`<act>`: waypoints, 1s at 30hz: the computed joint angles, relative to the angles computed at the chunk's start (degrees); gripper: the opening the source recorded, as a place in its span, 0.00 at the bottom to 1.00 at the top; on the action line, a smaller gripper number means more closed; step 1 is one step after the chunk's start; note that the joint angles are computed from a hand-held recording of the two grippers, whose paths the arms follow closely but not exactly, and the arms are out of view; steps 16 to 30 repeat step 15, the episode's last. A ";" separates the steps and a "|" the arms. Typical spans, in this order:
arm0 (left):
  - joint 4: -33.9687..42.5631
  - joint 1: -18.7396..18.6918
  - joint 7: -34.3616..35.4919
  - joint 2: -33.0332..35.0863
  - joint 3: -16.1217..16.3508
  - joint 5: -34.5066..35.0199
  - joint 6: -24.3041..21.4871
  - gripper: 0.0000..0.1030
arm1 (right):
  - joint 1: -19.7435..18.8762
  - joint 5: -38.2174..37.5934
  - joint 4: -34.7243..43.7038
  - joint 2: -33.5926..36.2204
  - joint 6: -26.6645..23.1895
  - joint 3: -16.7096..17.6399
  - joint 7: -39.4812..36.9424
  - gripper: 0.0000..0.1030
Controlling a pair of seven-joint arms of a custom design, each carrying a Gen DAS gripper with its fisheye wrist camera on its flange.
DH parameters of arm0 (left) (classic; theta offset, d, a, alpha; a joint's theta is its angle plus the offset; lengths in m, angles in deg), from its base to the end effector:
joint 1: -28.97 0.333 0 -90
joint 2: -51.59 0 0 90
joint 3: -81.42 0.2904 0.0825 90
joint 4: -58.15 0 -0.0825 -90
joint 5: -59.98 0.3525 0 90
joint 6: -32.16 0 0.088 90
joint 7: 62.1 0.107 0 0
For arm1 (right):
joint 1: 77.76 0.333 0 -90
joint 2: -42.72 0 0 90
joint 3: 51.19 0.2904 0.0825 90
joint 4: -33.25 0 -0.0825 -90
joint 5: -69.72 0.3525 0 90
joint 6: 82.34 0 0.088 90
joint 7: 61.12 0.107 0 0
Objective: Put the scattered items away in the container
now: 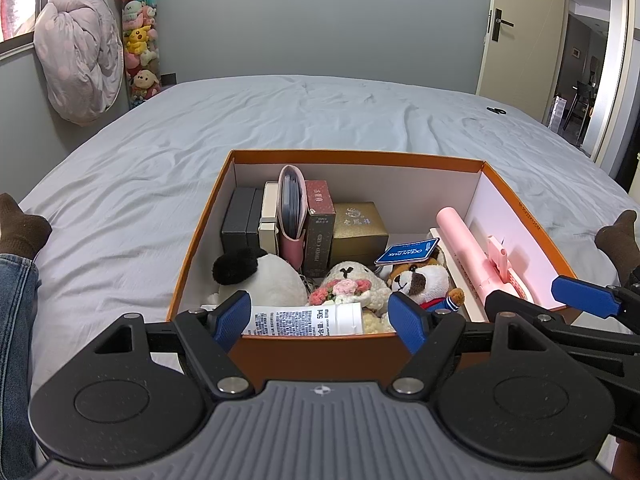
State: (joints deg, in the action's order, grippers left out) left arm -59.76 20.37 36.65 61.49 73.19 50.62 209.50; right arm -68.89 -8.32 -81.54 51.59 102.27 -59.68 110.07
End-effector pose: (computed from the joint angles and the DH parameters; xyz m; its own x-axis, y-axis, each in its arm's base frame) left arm 0.5774 -0.1562 0.4513 -0.2863 -0.9574 0.0375 -0.6283 0.1581 -0.7617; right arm 0.5584 0.1014 0.4407 0.0445 -0.9968 -0.0665 -0.5420 0.0318 -0.8398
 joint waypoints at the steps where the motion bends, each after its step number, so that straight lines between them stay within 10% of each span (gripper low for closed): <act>1: 0.00 -0.01 0.01 0.00 0.01 -0.01 0.00 0.86 | 0.02 -0.04 0.00 0.00 -0.01 -0.02 0.06 0.67; 30: -0.13 -0.24 -0.77 -0.01 0.29 0.54 0.23 0.86 | -0.39 -1.70 -0.03 -0.19 0.36 -0.18 0.71 0.73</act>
